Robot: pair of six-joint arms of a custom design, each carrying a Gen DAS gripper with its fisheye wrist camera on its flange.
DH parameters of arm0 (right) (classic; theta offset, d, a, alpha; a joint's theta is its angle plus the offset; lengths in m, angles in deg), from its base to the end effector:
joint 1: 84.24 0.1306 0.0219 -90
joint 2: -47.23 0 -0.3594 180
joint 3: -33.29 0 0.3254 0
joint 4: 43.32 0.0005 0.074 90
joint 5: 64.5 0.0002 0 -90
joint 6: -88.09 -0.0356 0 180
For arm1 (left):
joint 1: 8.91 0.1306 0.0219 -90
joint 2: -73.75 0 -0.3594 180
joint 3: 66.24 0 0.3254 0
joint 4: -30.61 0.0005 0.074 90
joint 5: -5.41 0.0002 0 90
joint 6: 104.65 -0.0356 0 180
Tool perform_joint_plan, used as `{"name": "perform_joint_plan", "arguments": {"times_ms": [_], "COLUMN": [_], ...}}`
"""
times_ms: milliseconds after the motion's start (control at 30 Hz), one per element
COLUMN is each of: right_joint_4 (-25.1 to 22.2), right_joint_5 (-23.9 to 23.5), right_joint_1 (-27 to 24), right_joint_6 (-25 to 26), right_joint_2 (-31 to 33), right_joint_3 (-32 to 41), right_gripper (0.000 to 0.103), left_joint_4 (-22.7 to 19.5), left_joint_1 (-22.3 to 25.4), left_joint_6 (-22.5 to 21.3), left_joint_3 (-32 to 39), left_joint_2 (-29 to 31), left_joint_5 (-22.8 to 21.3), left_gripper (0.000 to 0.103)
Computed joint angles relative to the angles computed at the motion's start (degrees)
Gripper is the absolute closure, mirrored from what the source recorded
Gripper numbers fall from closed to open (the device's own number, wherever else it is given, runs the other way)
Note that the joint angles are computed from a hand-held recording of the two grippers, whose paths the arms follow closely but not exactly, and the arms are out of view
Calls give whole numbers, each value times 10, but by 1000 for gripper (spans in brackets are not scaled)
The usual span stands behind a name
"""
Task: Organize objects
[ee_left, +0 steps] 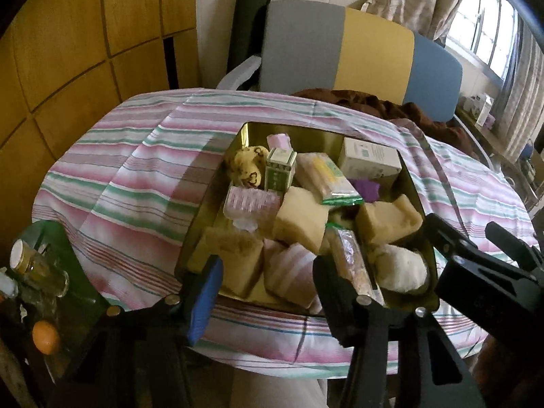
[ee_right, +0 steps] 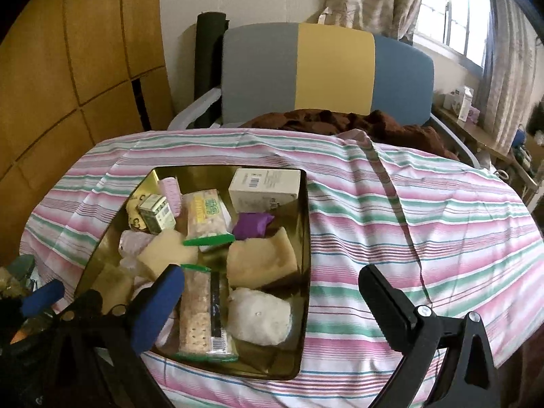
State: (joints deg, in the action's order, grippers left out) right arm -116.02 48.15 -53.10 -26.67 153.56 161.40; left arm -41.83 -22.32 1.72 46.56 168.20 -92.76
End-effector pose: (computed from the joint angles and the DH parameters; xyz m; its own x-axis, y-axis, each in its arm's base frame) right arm 0.4287 0.2424 0.5132 -0.7162 0.0189 -0.6977 0.0336 0.9994 -0.0074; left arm 0.4121 -0.0936 0.5028 -0.7978 -0.0966 -0.5952 -0.0796 0.9953 -0.0549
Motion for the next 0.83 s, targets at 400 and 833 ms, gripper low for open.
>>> {"name": "perform_joint_plan", "arguments": {"times_ms": [400, 833], "right_joint_4": [-1, 11], "right_joint_5": [10, 12], "right_joint_1": [7, 3], "right_joint_6": [-3, -6], "right_joint_2": [-2, -9], "right_joint_3": [-14, -28], "right_gripper": [0, 0], "left_joint_4": [18, 5], "left_joint_1": [-5, -14], "left_joint_6": [11, 23], "left_joint_3": [-7, -10], "left_joint_2": [-13, -5], "left_joint_5": [-11, -33], "left_gripper": [50, 54]}}
